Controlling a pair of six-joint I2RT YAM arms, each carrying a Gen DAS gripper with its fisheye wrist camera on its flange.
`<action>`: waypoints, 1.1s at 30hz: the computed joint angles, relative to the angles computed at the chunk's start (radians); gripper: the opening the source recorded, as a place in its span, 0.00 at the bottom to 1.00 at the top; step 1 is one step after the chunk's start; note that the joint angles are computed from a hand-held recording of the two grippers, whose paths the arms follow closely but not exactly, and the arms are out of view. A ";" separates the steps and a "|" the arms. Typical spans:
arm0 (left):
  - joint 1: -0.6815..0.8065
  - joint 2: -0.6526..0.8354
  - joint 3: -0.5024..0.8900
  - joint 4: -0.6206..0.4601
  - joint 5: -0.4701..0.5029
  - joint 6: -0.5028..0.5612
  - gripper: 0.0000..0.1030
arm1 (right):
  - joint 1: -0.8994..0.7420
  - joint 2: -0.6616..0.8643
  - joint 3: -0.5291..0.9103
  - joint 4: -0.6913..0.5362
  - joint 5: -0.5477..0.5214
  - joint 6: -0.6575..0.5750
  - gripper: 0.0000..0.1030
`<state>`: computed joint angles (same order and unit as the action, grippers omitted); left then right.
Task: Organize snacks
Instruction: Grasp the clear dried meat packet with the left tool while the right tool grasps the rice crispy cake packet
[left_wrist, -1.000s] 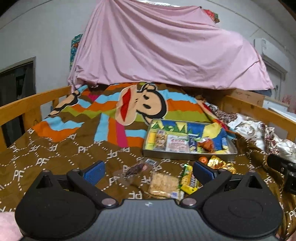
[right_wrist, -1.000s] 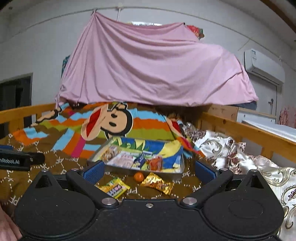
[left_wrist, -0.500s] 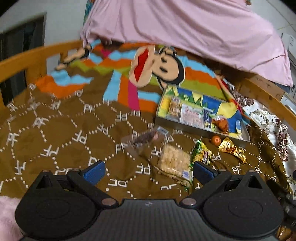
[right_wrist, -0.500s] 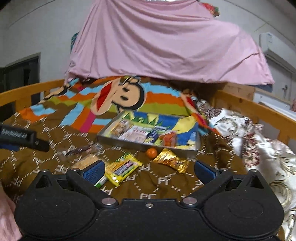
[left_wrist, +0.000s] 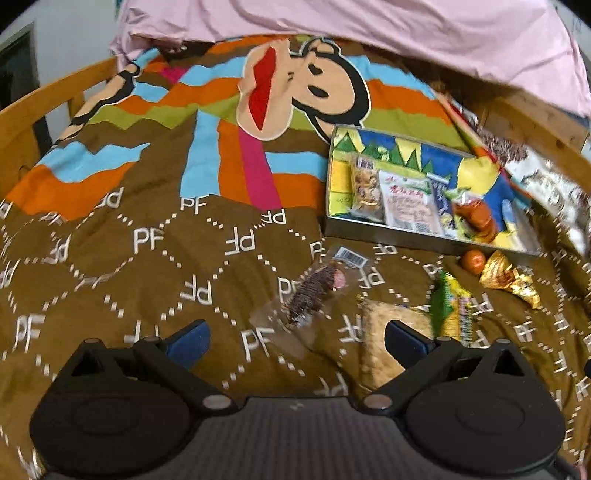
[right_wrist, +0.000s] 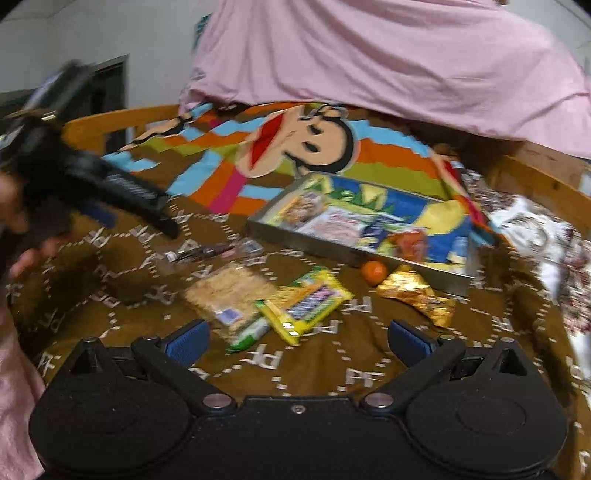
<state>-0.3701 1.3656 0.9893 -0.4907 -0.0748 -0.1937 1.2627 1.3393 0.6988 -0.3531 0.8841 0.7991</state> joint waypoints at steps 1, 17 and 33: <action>0.001 0.019 0.012 0.004 -0.004 0.014 0.99 | -0.013 0.014 0.003 0.033 -0.029 -0.024 0.99; 0.036 0.297 0.166 0.095 0.126 0.410 0.99 | -0.242 0.294 0.099 0.391 -0.404 -0.182 0.99; 0.099 0.352 0.148 0.152 0.245 0.460 0.80 | -0.303 0.443 0.206 0.417 -0.374 -0.152 0.99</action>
